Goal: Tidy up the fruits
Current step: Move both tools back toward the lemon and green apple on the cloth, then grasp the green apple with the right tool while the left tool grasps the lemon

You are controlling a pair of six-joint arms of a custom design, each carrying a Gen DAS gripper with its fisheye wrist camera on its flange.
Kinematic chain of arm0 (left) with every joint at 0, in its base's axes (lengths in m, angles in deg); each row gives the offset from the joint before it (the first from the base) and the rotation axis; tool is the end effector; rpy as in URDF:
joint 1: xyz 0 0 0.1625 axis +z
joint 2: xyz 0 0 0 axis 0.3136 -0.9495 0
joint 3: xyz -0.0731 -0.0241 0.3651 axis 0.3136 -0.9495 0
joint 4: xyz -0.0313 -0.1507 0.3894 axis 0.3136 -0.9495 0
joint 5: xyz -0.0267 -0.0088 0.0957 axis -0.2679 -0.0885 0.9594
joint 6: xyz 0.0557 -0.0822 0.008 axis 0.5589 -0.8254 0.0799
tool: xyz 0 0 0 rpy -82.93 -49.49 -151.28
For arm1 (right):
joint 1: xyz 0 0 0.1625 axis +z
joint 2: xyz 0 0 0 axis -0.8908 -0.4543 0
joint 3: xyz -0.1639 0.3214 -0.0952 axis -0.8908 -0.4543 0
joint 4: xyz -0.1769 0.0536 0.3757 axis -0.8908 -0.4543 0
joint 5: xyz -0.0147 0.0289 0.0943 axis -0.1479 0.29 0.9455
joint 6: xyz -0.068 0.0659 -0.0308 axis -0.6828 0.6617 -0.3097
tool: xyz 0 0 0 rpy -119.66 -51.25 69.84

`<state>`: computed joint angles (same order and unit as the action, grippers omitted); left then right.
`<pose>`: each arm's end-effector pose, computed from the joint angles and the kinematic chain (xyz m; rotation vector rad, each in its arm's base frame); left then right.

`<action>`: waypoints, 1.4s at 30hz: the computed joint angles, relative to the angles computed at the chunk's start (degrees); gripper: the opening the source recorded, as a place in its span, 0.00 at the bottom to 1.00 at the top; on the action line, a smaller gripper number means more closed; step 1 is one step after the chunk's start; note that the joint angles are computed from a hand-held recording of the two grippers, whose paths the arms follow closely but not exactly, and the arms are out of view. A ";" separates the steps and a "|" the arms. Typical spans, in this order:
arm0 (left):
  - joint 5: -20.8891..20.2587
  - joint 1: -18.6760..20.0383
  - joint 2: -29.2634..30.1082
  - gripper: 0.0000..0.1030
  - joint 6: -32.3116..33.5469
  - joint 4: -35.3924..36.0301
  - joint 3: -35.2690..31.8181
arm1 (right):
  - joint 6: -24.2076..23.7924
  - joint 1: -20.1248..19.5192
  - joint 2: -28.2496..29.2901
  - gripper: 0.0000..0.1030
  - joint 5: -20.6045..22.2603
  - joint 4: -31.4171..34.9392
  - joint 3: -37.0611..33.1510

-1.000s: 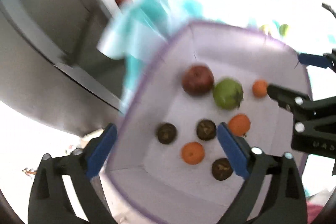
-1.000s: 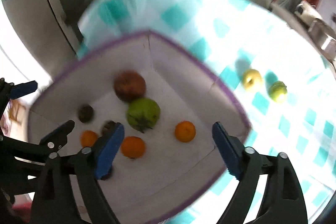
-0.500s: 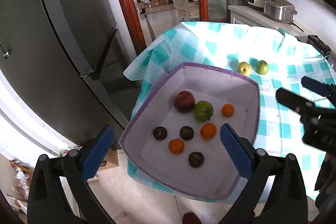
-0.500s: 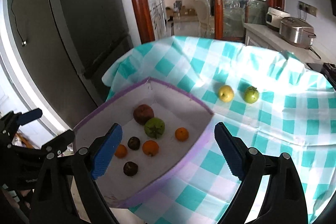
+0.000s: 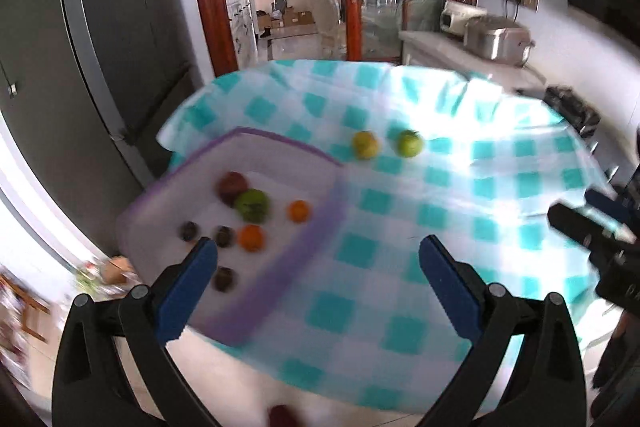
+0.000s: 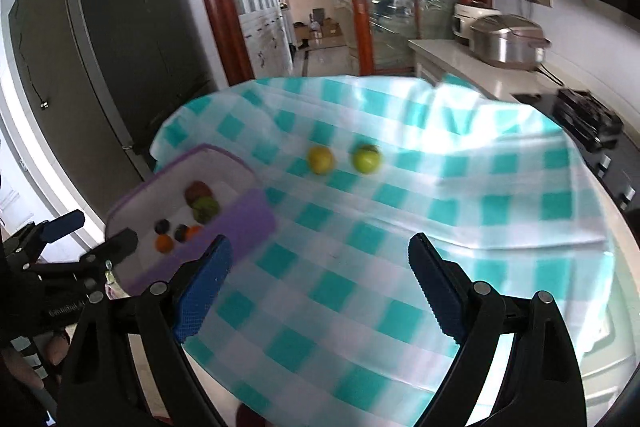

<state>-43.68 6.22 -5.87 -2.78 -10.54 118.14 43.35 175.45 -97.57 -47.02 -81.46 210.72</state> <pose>-0.3056 -0.3830 0.2276 0.2714 2.1124 -0.9743 0.2596 -0.4058 0.2631 0.6473 -2.4433 0.9248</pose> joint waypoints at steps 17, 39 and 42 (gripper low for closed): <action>-6.49 3.55 22.18 0.98 14.13 -23.73 -7.05 | -6.07 -19.03 -12.55 0.84 6.82 5.82 5.89; -14.47 38.05 57.82 0.98 31.19 -22.21 -68.71 | -3.67 -17.39 45.58 0.84 0.36 13.68 -50.11; -15.17 39.69 61.74 0.98 30.84 -19.13 -75.16 | -3.19 -17.45 52.83 0.84 0.11 16.89 -60.39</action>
